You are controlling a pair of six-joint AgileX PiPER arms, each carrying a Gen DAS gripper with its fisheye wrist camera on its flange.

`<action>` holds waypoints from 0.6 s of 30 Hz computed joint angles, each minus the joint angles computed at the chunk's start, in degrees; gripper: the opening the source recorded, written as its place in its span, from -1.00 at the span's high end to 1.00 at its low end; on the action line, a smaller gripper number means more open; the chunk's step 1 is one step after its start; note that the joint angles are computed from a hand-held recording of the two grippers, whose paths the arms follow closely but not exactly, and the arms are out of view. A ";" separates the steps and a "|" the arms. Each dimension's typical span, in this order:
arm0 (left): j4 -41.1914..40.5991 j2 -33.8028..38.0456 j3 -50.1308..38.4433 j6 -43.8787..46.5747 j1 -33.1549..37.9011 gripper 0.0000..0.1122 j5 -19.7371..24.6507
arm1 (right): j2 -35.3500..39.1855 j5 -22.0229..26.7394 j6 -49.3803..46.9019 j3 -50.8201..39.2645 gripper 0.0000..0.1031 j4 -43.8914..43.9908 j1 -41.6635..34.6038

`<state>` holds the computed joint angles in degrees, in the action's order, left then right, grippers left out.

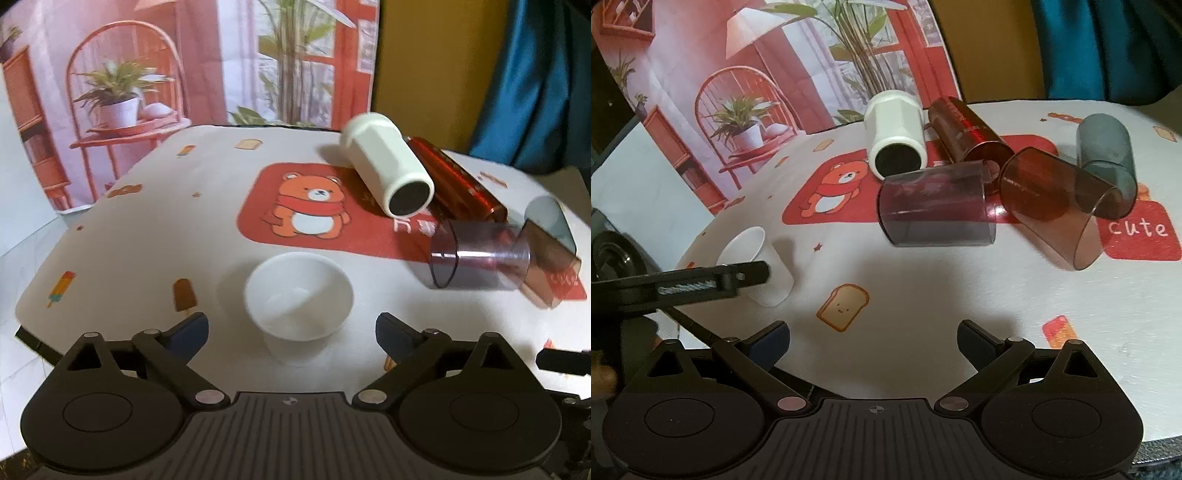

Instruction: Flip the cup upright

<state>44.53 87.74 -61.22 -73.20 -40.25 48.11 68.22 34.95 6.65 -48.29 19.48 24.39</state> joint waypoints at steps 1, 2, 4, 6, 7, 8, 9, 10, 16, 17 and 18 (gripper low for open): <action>-1.43 -0.98 0.16 1.01 0.52 -0.75 -0.02 | -0.18 0.13 1.11 -0.15 -0.91 -1.16 0.28; -2.37 -1.63 0.20 1.45 0.76 -0.76 0.17 | -0.34 0.18 2.31 -0.28 -1.00 -2.36 0.65; -3.44 -3.41 0.75 1.75 0.99 -0.77 1.07 | -0.70 0.55 6.86 -0.98 -0.99 -7.14 2.11; -3.65 -4.42 0.85 2.12 0.73 -0.79 2.66 | -0.80 1.44 12.79 -1.88 -0.99 -13.56 4.22; -3.75 -4.85 0.80 2.48 0.46 -0.80 3.72 | -0.86 2.19 16.18 -2.41 -0.99 -17.26 5.46; -3.55 -5.34 0.86 2.56 -0.04 -0.82 4.86 | -0.99 2.92 18.80 -2.78 -0.99 -20.17 6.45; -3.36 -5.88 0.98 2.68 -0.54 -0.83 5.91 | -1.22 3.60 21.22 -3.01 -0.99 -22.84 7.43; -3.39 -6.45 1.08 2.89 -1.09 -0.83 6.97 | -1.54 4.32 23.29 -3.26 -0.99 -25.12 8.36; -3.18 -9.00 1.24 1.26 -5.20 -0.83 12.47 | -4.17 8.97 31.03 -4.32 -0.99 -33.90 12.53; -2.95 -9.31 1.33 0.66 -5.94 -0.83 13.19 | -4.73 9.84 31.86 -4.47 -0.99 -34.83 13.10; -2.68 -9.51 1.39 -0.10 -6.64 -0.83 13.86 | -5.31 10.76 32.84 -4.59 -0.99 -35.88 13.80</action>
<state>41.85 78.24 -59.83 -73.30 -46.90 61.97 62.91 45.71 39.49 -52.89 -16.41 38.19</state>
